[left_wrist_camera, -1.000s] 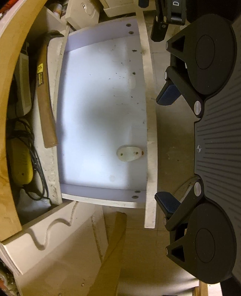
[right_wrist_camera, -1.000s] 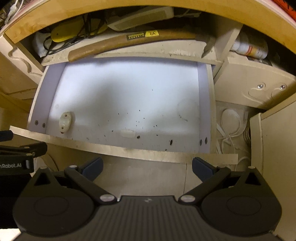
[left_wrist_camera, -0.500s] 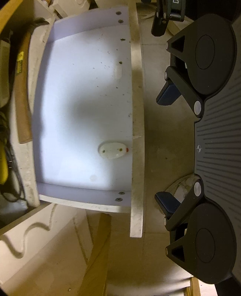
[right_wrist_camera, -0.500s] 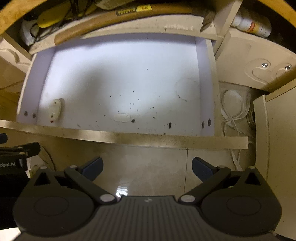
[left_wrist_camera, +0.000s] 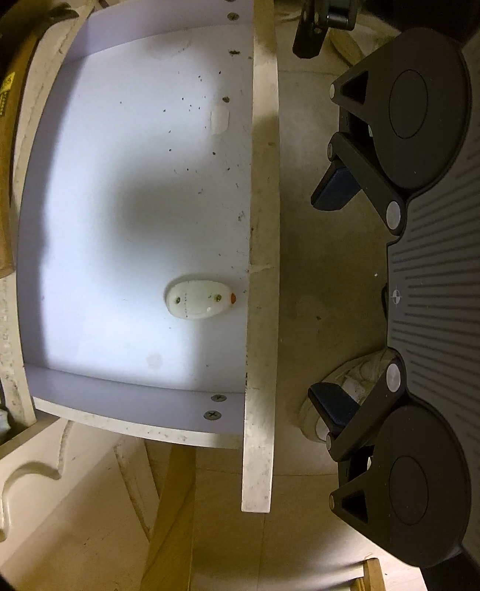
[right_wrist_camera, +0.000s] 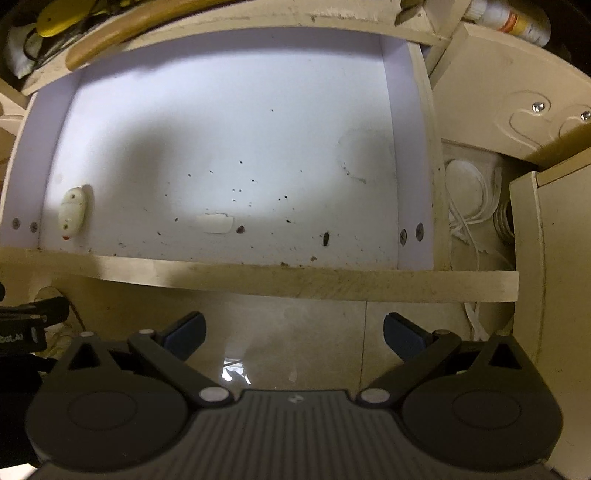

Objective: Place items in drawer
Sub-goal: 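Push the drawer front inward with both tools until the drawer shuts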

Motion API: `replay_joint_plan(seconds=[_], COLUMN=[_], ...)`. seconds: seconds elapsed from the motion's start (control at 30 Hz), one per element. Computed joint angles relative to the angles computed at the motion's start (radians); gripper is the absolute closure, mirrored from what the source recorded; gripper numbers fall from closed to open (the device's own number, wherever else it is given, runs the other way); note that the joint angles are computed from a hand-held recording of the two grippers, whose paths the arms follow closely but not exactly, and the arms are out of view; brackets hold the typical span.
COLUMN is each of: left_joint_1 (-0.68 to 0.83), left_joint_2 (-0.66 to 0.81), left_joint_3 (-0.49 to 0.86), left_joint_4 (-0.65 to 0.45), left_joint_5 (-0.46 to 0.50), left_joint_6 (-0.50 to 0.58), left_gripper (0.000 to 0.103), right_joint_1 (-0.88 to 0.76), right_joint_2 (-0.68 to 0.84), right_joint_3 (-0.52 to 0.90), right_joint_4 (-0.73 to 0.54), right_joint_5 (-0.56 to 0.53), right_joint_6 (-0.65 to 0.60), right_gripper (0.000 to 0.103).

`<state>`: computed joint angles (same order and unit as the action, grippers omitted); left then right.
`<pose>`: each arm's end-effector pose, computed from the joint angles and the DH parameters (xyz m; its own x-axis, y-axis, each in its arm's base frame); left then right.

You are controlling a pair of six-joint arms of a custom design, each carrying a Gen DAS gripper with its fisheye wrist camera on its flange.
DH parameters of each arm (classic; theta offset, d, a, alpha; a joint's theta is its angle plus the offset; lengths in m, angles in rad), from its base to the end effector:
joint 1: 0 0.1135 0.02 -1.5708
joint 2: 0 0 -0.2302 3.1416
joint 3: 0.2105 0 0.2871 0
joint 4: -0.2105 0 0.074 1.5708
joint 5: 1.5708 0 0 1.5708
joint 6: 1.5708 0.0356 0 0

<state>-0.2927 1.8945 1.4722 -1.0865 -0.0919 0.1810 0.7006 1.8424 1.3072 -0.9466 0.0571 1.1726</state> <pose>0.3654 -0.1067 0.1622 -0.8893 0.4552 -0.0445 0.4493 0.8876 0.1012 0.2793 0.2328 0.1346 -0.8849 0.4575 -0.0869 0.4538 0.8891 0.0599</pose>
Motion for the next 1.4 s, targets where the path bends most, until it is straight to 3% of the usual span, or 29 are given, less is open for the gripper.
replay_joint_plan(seconds=[0.23,0.33,0.6,1.4], left_joint_1=[-0.006,0.003,-0.001,0.021], left_joint_2=[0.008,0.04,0.024,0.0], left_joint_3=[-0.004,0.035,0.016,-0.039], left_joint_4=[0.074,0.046,0.093,0.314], left_joint_5=[-0.034,-0.012,-0.02,0.059], left_joint_6=[0.002,-0.005,0.001,-0.018], left_gripper=[0.0,0.001,0.001,0.001], right_joint_1=[-0.022,-0.018,-0.009,-0.013], right_joint_2=[0.003,0.009,0.007,0.01], right_joint_3=[-0.007,-0.003,0.001,0.005], right_joint_4=[0.023,0.019,0.026,0.087], right_joint_5=[0.012,0.033,0.074,0.283], right_joint_6=[0.007,0.002,0.009,-0.013], right_gripper=[0.0,0.0,0.0,0.0])
